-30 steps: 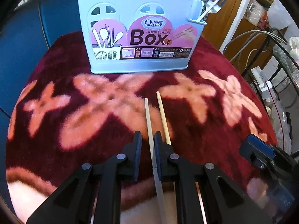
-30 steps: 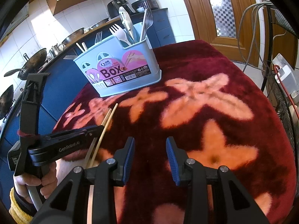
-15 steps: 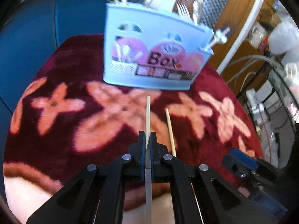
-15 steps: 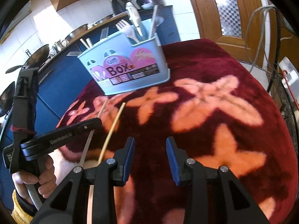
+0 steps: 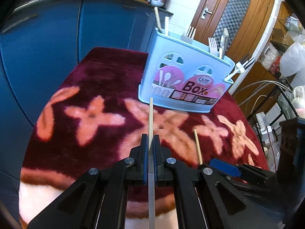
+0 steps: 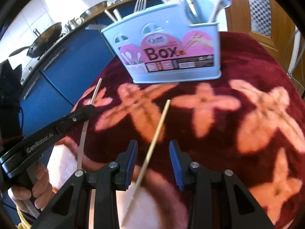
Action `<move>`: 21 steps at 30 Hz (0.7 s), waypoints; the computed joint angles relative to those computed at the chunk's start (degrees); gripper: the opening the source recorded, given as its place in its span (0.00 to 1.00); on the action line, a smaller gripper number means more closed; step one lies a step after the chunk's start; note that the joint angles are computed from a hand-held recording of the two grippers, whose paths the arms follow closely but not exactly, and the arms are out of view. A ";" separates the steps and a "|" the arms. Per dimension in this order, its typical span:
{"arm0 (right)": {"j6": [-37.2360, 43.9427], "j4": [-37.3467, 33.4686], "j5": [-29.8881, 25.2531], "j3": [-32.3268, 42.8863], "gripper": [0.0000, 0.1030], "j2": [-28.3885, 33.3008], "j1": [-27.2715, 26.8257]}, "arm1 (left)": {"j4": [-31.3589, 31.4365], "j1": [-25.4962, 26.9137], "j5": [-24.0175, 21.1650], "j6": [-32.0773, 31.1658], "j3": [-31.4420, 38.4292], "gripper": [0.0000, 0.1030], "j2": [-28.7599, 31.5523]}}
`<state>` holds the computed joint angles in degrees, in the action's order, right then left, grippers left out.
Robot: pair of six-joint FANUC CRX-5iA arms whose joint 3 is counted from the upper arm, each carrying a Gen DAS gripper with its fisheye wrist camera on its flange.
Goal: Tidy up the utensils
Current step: 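Grasp a wooden chopstick with the right tool while the left tool holds its chopstick, then carry both chopsticks up over the box with both tools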
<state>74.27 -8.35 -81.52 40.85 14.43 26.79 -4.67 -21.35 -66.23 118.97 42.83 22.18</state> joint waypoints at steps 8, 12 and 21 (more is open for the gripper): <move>-0.55 1.65 -5.36 6.26 0.26 5.25 0.56 | -0.56 0.40 1.03 0.15 -2.08 0.02 -1.22; -0.84 0.58 -7.41 8.52 0.12 6.69 -0.52 | -0.61 0.24 1.18 0.27 -1.94 0.02 -1.20; -0.66 -6.30 -3.14 5.99 0.06 2.90 -4.21 | -1.33 -0.50 2.00 0.19 -0.51 0.02 -1.28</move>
<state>73.61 -14.65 -84.66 46.84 17.33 22.58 -6.00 -21.85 -64.23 119.16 42.32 20.90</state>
